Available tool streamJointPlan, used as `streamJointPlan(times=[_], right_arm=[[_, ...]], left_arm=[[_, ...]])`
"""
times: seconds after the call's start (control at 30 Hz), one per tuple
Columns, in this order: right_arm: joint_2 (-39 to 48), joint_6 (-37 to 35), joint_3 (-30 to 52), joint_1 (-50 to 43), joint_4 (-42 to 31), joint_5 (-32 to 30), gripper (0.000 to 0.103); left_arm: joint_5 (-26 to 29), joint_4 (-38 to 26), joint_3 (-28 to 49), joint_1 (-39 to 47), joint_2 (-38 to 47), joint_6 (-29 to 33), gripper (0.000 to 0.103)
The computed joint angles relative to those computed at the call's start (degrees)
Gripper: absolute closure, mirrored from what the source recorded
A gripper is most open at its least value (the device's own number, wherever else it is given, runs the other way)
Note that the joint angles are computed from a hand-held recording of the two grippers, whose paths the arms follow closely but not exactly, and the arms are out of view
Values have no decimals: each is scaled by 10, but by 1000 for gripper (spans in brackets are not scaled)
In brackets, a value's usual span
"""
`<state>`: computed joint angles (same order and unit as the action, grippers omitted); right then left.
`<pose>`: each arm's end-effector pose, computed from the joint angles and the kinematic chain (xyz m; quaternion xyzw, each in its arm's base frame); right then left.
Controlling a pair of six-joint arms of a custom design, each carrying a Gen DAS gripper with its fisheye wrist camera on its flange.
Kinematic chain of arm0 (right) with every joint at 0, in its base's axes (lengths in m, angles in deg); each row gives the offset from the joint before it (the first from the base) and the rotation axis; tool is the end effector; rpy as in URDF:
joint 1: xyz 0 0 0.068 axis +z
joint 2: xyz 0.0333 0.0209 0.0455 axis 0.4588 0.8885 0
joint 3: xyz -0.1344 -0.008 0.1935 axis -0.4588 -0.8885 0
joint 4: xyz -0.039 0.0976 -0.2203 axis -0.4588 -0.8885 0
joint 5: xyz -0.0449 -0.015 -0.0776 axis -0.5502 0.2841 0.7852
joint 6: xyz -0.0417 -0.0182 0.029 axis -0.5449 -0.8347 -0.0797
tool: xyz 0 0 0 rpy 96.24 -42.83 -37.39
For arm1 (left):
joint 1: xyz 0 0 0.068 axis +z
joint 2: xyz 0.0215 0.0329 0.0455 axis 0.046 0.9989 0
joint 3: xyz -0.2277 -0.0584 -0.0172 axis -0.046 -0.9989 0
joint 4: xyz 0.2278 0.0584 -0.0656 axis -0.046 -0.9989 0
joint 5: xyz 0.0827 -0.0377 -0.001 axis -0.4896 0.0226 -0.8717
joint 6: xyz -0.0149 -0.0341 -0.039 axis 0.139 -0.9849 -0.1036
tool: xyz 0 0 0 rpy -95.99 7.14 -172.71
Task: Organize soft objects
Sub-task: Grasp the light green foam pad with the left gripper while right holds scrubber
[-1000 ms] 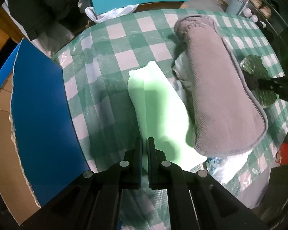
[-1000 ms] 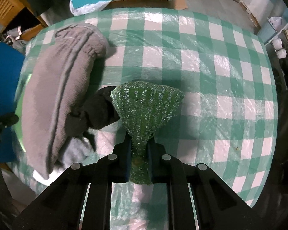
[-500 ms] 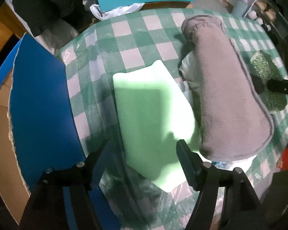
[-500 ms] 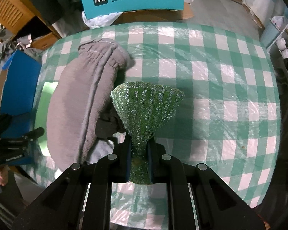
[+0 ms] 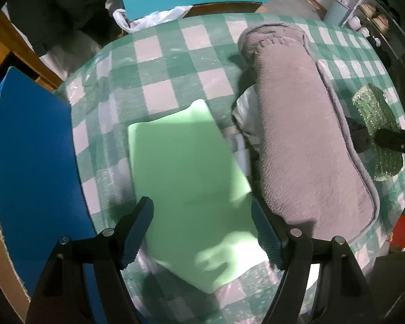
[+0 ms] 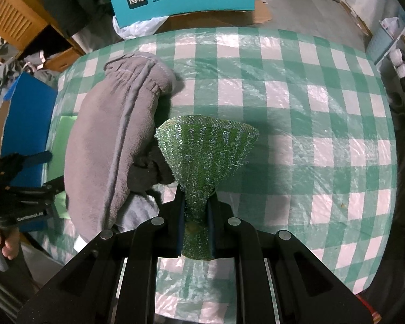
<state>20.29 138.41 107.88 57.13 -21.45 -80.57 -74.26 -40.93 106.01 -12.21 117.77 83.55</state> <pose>0.1937 0.1095 0.1404 0.2047 0.9706 0.0700 0.1054 0.3197 -0.0870 0.1019 0.3785 0.9225 -0.0217 0.0728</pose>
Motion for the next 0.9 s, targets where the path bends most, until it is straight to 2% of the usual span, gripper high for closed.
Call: streamJointPlan(times=[0.3, 0.37, 0.43, 0.57, 0.63, 0.7, 0.87, 0.9], right_arm=[[-32, -2, -25, -10, 3, -5, 91], [-36, -2, -27, -11, 3, -6, 91], [-39, -3, -29, -13, 3, -7, 91], [-44, -5, -30, -12, 5, -8, 91], [-47, -6, -30, -12, 5, -9, 91], [-50, -6, -31, -14, 5, -9, 91], [-59, -6, -34, -16, 2, -8, 91], [-60, -6, -34, -16, 1, -8, 91]], left_arm=[[-6, -1, 32, -18, 43, -8, 26], [-22, 5, 23, -21, 38, -11, 22], [-45, 16, -6, -26, 17, -16, 22], [-76, 37, -13, -35, 24, -15, 21], [-85, 43, -26, -41, 16, -15, 16], [-98, 58, -42, -48, 11, -13, 16], [-100, 65, -53, -51, 4, -15, 17], [-100, 67, -54, -47, 1, -16, 24]])
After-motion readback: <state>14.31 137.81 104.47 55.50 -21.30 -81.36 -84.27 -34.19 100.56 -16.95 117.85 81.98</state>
